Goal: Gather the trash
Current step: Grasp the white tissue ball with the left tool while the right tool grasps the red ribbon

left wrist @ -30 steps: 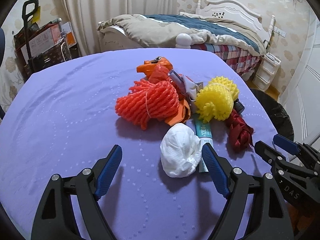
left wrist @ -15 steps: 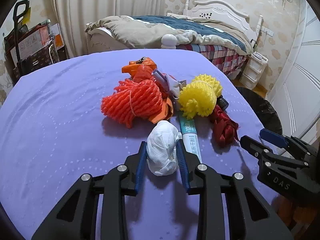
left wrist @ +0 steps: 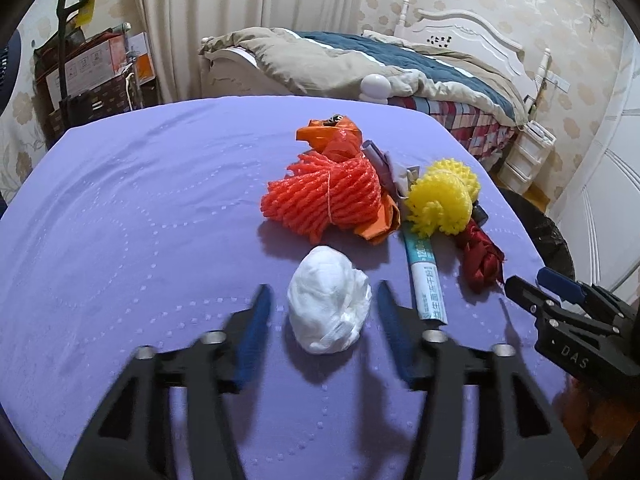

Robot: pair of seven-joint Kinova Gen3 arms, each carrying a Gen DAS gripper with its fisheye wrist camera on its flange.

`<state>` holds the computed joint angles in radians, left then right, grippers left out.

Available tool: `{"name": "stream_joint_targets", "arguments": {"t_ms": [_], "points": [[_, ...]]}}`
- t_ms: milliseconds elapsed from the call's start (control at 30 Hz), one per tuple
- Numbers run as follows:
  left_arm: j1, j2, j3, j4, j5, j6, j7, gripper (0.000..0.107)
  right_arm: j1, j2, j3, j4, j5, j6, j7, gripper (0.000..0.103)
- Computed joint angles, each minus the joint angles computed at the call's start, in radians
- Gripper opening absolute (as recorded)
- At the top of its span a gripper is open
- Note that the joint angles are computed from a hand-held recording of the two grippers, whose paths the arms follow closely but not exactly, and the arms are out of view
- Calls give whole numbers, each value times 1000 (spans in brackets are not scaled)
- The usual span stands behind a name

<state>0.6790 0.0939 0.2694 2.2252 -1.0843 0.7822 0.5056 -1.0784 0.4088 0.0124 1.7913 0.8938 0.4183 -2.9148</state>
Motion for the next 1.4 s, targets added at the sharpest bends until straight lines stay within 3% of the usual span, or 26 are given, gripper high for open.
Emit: {"name": "stream_joint_targets", "arguments": {"t_ms": [200, 267, 333, 433, 667, 1000, 1400], "points": [[-16, 12, -15, 0, 21, -26, -35, 63, -2, 0, -6, -4, 4, 13, 10, 59], [-22, 8, -20, 8, 29, -41, -36, 49, 0, 1, -13, -8, 1, 15, 18, 59], [-28, 6, -22, 11, 44, -50, -55, 42, 5, 3, -21, -13, -5, 14, 34, 59], [-25, 0, -20, 21, 38, -48, -46, 40, 10, 13, -35, -33, -26, 17, 76, 59], [-31, -7, -18, 30, 40, -37, -41, 39, -29, 42, -4, -81, -31, 21, 103, 59], [-76, -45, -16, 66, 53, -35, -28, 39, -21, 56, -23, -131, -124, 32, 221, 59], [-109, -62, 3, 83, 49, -48, -15, 39, -70, 103, 26, -205, -117, 76, 198, 59]]}}
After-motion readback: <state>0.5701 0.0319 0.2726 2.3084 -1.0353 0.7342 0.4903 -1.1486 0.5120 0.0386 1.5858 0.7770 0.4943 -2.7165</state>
